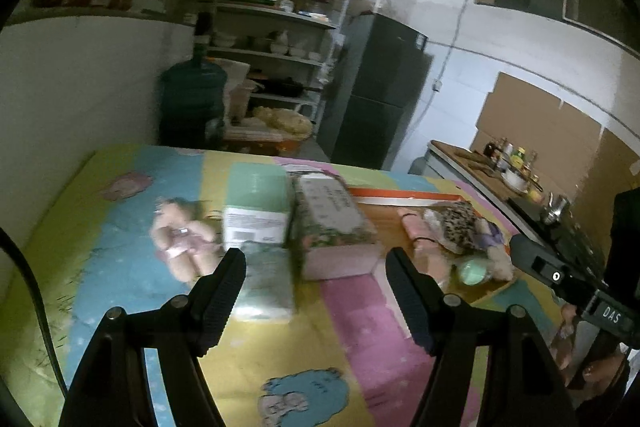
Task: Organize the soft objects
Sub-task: 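Move both open tools back from the box to the pile of soft items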
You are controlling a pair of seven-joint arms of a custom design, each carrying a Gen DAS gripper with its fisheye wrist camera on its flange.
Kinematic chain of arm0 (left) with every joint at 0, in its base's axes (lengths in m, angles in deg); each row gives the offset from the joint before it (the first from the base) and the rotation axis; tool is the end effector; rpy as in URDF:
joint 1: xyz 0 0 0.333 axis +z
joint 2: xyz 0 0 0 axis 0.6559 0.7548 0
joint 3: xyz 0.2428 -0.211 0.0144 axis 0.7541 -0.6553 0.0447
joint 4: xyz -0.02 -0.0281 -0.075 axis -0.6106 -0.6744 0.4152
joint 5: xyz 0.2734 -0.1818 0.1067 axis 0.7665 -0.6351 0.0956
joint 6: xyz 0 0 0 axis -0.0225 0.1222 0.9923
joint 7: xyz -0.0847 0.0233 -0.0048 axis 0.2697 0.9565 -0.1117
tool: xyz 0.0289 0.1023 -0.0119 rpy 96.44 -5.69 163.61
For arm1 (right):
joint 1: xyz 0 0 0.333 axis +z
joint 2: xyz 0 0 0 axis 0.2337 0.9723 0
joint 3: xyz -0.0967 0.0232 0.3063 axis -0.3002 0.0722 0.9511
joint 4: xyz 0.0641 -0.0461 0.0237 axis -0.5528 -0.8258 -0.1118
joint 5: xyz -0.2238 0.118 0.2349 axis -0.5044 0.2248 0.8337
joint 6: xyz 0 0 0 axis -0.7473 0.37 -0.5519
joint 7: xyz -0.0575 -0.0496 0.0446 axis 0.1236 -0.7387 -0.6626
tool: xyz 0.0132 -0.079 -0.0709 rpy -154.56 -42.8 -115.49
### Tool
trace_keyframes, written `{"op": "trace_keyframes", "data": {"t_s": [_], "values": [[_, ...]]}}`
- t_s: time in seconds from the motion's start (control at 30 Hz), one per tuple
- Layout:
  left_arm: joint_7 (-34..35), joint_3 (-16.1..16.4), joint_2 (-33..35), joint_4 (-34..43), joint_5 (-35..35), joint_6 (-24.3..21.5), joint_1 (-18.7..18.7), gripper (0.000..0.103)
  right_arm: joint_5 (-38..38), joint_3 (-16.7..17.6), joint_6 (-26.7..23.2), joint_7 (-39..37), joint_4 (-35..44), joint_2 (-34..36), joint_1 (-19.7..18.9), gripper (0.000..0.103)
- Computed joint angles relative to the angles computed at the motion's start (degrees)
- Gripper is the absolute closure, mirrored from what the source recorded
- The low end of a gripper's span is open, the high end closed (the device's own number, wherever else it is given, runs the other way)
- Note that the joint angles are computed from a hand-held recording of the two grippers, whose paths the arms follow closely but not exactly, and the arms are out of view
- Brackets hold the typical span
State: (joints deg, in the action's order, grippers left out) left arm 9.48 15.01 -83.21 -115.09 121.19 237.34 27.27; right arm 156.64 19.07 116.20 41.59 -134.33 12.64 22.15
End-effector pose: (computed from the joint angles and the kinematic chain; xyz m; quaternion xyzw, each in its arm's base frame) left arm 0.5022 -0.2733 0.5638 -0.6240 0.6078 -0.4328 0.2321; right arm 0.5204 0.0247 0.5622 -0.6818 0.5063 -0.1755 0.4981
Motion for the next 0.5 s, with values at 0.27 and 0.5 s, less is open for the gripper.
{"op": "trace_keyframes", "data": {"t_s": [0.27, 0.5], "values": [[-5.03, 0.50, -4.09, -5.33, 3.48, 2.04, 3.45, 0.031, -1.66, 1.82, 0.21, 2.23, 0.27, 0.86, 1.95, 0.030], [-8.54, -0.04, -5.93, -7.85, 6.54, 3.99, 7.10, 0.031, -4.71, 3.38, 0.67, 5.84, 1.18, 2.42, 3.95, 0.030]]}}
